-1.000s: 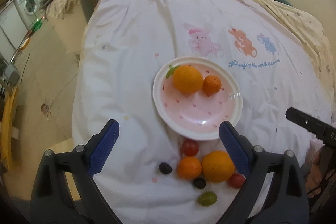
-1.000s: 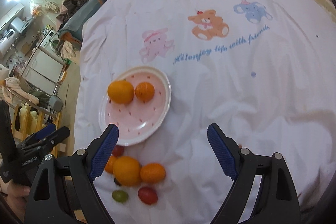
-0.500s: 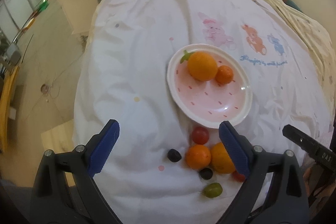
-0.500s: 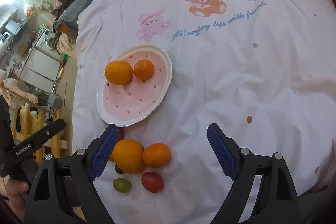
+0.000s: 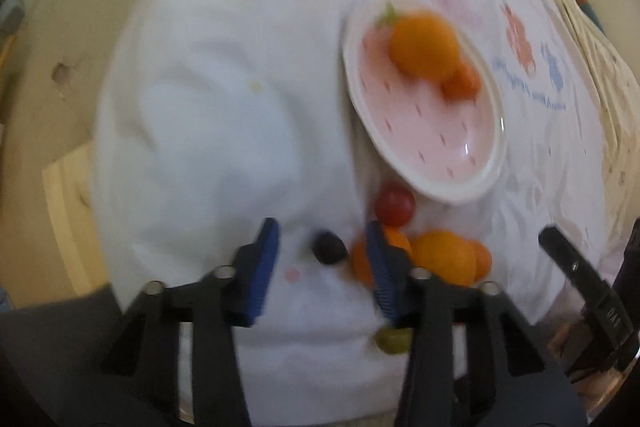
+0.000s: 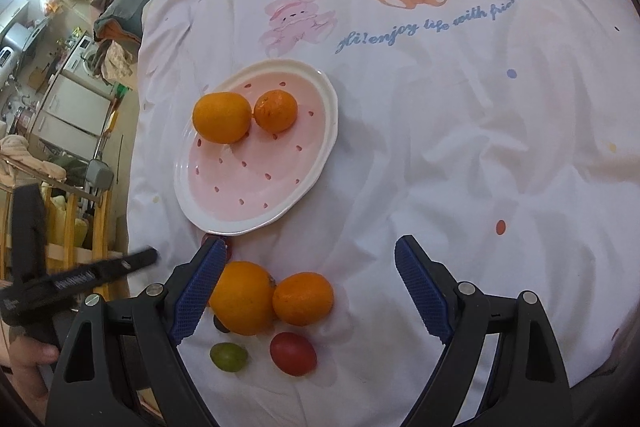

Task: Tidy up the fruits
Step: 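Grasp a dark grape with the left tool, then grasp a second dark grape with the right tool while the left tool holds its grape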

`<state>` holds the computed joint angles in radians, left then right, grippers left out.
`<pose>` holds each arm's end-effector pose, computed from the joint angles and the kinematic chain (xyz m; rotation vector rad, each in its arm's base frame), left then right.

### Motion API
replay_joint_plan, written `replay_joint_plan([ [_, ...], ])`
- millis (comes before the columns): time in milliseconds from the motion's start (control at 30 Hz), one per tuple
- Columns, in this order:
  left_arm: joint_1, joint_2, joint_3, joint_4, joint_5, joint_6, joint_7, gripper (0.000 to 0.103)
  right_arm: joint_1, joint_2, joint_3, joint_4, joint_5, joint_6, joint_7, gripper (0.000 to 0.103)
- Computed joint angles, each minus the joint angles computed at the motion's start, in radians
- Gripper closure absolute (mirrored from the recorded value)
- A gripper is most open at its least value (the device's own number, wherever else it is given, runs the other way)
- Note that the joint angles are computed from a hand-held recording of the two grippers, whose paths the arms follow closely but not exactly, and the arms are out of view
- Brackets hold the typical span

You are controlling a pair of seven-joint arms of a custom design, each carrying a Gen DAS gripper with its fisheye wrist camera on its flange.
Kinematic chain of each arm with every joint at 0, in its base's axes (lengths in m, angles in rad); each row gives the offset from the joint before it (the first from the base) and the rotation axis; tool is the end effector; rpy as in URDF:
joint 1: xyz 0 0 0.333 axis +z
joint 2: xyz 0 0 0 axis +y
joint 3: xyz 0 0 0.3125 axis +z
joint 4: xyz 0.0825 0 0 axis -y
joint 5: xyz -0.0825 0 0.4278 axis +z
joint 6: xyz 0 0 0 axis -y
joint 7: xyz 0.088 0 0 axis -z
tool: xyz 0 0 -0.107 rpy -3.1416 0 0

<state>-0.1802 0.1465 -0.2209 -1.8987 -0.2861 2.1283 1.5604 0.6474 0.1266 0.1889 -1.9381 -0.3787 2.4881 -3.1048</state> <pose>0.5883 -0.2587 0.4130 1.8057 -2.3132 0.3312 0.4442 0.4893 0.4422 -1.3202 2.2920 -0.0860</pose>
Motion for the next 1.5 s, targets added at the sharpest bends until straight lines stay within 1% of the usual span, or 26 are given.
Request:
replay_joint_plan([
  [100,-0.009,0.011,-0.004,0.004,0.015,-0.017,-0.01,0.071,0.001,0.001,0.001,0.002,0.0,0.006,-0.006,0.014],
  [167,-0.012,0.02,-0.007,0.009,0.015,-0.029,-0.014,0.075,0.001,0.003,0.0,0.005,-0.002,0.008,-0.008,0.014],
  [300,-0.024,0.034,-0.008,0.016,0.049,-0.041,-0.035,0.077,0.003,0.002,-0.001,0.006,-0.006,0.011,-0.005,0.014],
  [333,-0.026,0.041,-0.008,0.022,0.058,-0.051,-0.041,0.082,0.002,0.001,-0.001,0.004,-0.004,0.013,-0.006,0.014],
  [367,-0.028,0.047,-0.008,0.024,0.067,-0.063,-0.05,0.084,0.002,0.003,-0.001,0.004,-0.003,0.015,-0.008,0.014],
  [400,-0.029,0.049,-0.008,0.023,0.072,-0.063,-0.053,0.084,0.002,0.002,-0.001,0.004,-0.001,0.016,-0.008,0.014],
  [633,-0.039,0.019,-0.013,0.0,0.102,-0.009,-0.033,0.086,0.004,0.003,0.0,0.008,-0.001,0.012,-0.022,0.014],
  [733,-0.041,0.013,-0.012,0.006,0.104,0.006,-0.045,0.086,0.002,0.001,0.006,0.001,0.032,0.019,-0.04,0.014],
  [767,-0.04,0.008,-0.012,0.005,0.101,0.012,-0.044,0.086,-0.001,-0.002,0.009,-0.01,0.054,0.047,-0.048,0.014],
  [800,-0.038,-0.001,-0.012,0.003,0.093,0.018,-0.038,0.086,-0.004,-0.008,0.015,-0.032,0.094,0.098,-0.052,0.015],
  [833,-0.037,-0.012,-0.012,-0.005,0.088,0.026,-0.034,0.086,-0.006,-0.017,0.019,-0.062,0.136,0.167,-0.036,0.017],
  [867,-0.035,-0.02,-0.011,-0.009,0.078,0.032,-0.03,0.086,-0.008,-0.022,0.025,-0.091,0.189,0.242,-0.025,0.02],
  [900,-0.032,-0.028,-0.011,-0.012,0.062,0.033,-0.026,0.086,-0.011,-0.018,0.039,-0.114,0.267,0.318,-0.038,0.028],
  [933,-0.029,-0.035,-0.009,-0.014,0.05,0.037,-0.018,0.086,-0.013,-0.005,0.056,-0.115,0.346,0.357,-0.069,0.034],
  [967,-0.023,-0.044,-0.006,-0.018,0.037,0.037,-0.006,0.086,-0.005,0.007,0.06,-0.105,0.373,0.364,-0.079,0.036],
  [1000,-0.021,-0.05,-0.003,-0.021,0.031,0.041,0.001,0.086,0.004,0.022,0.059,-0.087,0.38,0.362,-0.085,0.039],
  [1033,-0.02,-0.055,-0.003,-0.019,0.03,0.047,0.004,0.086,0.016,0.04,0.055,-0.059,0.376,0.34,-0.088,0.042],
  [1067,-0.021,-0.059,-0.002,-0.017,0.031,0.054,0.003,0.086,0.029,0.063,0.049,-0.022,0.364,0.304,-0.085,0.043],
  [1133,-0.018,-0.069,0.001,-0.022,0.027,0.069,0.011,0.086,0.04,0.112,0.047,0.052,0.377,0.231,-0.106,0.055],
  [1200,-0.014,-0.078,0.004,-0.023,0.003,0.079,0.021,0.086,0.056,0.157,0.035,0.128,0.368,0.129,-0.11,0.062],
  [1233,-0.011,-0.083,0.005,-0.026,-0.009,0.081,0.029,0.086,0.067,0.182,0.027,0.17,0.356,0.075,-0.104,0.062],
  [1333,-0.008,-0.089,0.008,-0.025,-0.032,0.094,0.044,0.086,0.087,0.249,0.014,0.26,0.354,0.002,-0.083,0.067],
  [1467,-0.003,-0.089,0.011,-0.022,-0.061,0.09,0.054,0.086,0.104,0.295,-0.003,0.327,0.348,-0.068,-0.059,0.068],
  [1500,-0.003,-0.089,0.01,-0.021,-0.068,0.088,0.053,0.086,0.104,0.299,-0.004,0.327,0.355,-0.065,-0.052,0.068],
])
